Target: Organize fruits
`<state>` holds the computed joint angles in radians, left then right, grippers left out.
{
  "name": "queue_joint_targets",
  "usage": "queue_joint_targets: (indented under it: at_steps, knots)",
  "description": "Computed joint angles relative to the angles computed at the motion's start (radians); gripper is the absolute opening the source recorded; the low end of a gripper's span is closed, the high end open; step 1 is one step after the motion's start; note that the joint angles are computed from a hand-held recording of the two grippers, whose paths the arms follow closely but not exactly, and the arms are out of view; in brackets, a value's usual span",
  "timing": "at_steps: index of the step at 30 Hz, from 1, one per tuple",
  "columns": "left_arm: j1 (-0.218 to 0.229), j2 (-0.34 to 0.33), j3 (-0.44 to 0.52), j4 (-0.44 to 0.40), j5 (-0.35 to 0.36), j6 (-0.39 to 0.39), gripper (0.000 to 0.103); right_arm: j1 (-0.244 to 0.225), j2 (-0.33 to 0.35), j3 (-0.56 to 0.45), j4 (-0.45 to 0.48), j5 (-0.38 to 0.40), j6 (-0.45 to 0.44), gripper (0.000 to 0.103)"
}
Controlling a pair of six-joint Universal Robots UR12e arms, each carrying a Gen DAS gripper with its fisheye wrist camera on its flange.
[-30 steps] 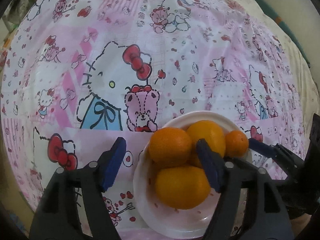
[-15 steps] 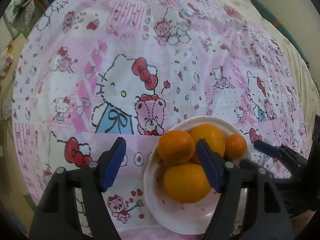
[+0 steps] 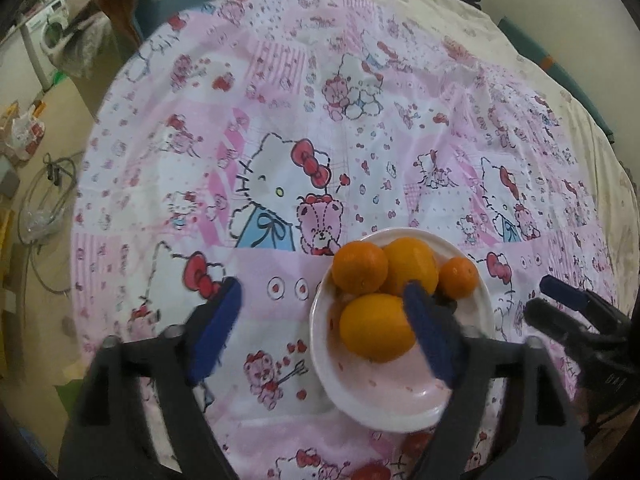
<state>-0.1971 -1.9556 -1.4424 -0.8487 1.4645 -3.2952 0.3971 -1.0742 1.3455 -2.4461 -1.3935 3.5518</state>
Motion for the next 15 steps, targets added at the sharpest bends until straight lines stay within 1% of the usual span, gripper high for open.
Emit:
queue_joint_targets:
  at_steps: [3,7,10,12,15]
  knots:
    - [-0.004,0.025,-0.030,0.034,0.015,0.027,0.085,0.001,-0.024,0.031,-0.018,0.006,0.023,0.083]
    - [-0.006,0.061,-0.077,0.068,0.018,0.028,0.085,0.005,-0.057,0.076,-0.030,0.007,0.044,0.083]
    - [-0.016,0.083,-0.107,0.088,0.034,0.063,0.085,0.009,-0.086,0.115,-0.052,0.008,0.065,0.083]
    - [-0.020,0.096,-0.122,0.083,0.045,0.074,0.085,0.011,-0.103,0.139,-0.068,0.010,0.081,0.083]
    - [-0.019,0.117,-0.147,0.076,0.030,0.054,0.085,0.017,-0.128,0.174,-0.087,0.001,0.100,0.083]
